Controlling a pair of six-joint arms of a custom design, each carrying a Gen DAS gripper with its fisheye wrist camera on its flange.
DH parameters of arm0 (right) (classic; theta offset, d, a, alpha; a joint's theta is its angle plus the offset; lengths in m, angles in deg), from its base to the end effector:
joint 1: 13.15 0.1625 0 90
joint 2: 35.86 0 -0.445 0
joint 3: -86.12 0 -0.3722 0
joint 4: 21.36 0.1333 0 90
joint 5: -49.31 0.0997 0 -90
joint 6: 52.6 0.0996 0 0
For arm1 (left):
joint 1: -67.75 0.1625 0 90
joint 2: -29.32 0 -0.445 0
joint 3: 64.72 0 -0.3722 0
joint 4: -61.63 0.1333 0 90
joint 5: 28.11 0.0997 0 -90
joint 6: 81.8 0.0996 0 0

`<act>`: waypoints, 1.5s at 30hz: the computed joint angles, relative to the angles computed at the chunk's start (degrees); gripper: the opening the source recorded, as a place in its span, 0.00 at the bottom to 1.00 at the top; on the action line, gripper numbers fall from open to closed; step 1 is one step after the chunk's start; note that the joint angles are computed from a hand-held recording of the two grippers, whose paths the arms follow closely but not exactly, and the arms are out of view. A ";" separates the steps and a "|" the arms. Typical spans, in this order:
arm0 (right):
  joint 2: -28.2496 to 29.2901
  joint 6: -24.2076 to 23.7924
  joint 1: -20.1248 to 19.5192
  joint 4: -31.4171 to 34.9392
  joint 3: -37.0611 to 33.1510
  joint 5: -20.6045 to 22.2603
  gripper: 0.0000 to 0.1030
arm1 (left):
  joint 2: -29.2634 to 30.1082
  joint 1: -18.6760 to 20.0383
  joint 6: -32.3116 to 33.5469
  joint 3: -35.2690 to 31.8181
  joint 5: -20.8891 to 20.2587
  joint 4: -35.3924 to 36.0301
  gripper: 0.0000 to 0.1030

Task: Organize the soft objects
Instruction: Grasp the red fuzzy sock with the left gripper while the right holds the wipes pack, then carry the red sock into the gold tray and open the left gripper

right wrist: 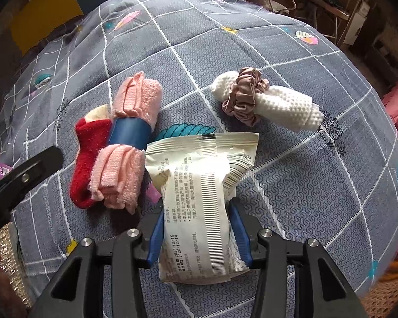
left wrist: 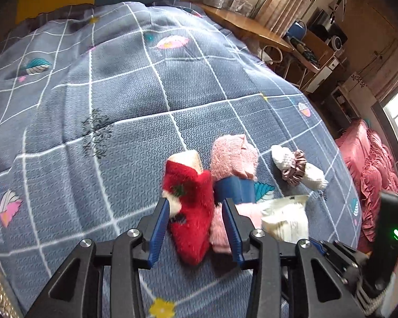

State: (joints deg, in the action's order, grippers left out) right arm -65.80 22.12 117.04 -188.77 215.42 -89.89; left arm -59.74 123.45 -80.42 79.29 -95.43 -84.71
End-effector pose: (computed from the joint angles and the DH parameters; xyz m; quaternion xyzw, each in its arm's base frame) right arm 0.2980 -0.2630 -0.0803 -0.1892 -0.8759 0.2514 0.3658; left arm -0.0401 -0.3635 0.2133 0.2981 0.9340 -0.0671 0.1852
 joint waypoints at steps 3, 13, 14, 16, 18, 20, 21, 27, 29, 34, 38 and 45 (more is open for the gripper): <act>0.27 -0.51 -0.01 -0.74 -0.05 0.15 0.47 | 4.01 0.26 0.16 -0.52 0.89 -2.07 0.40; 0.63 -1.82 -0.28 4.18 -1.97 -0.29 0.48 | 6.07 3.04 5.17 -0.09 0.48 -7.31 0.22; 0.68 -1.91 -0.31 4.17 -2.00 -0.32 0.48 | 5.14 3.06 4.98 0.05 0.64 -7.17 0.22; 0.64 -1.97 -0.39 3.97 -1.87 -0.50 0.47 | 2.91 3.35 4.77 0.39 0.92 -6.32 0.21; 0.64 -2.13 -0.43 4.10 -1.84 -0.69 0.47 | 1.41 3.35 4.79 0.75 2.11 -4.87 0.21; 0.82 -2.35 -0.56 5.15 -2.30 -0.93 0.47 | 0.55 3.18 5.54 1.09 3.53 -3.08 0.21; 0.99 -2.28 -0.54 6.51 -2.82 -1.05 0.48 | -0.03 2.82 5.52 1.04 4.29 -2.04 0.21; 1.06 -1.87 -0.41 6.54 -2.57 -1.31 0.48 | -5.79 -0.08 2.00 -3.10 6.85 4.27 0.19; 1.05 -2.01 -0.37 7.07 -2.73 -1.57 0.48 | -8.71 -0.93 2.22 -5.96 7.81 6.53 0.19; 1.54 -1.53 0.51 9.68 -4.04 -1.93 0.48 | -13.09 -1.12 4.69 -15.25 13.17 9.05 0.19; 2.01 -1.56 0.97 12.79 -5.25 -2.38 0.49 | -15.72 2.47 7.04 -22.35 17.41 9.87 0.19; 2.10 -0.81 1.59 13.67 -5.63 -2.02 0.51 | -23.05 13.85 15.46 -28.64 14.84 9.95 0.19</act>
State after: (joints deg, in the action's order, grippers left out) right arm -63.71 21.30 118.63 -175.09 209.78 -91.92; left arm -82.78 137.30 -64.96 50.65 -80.59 -74.76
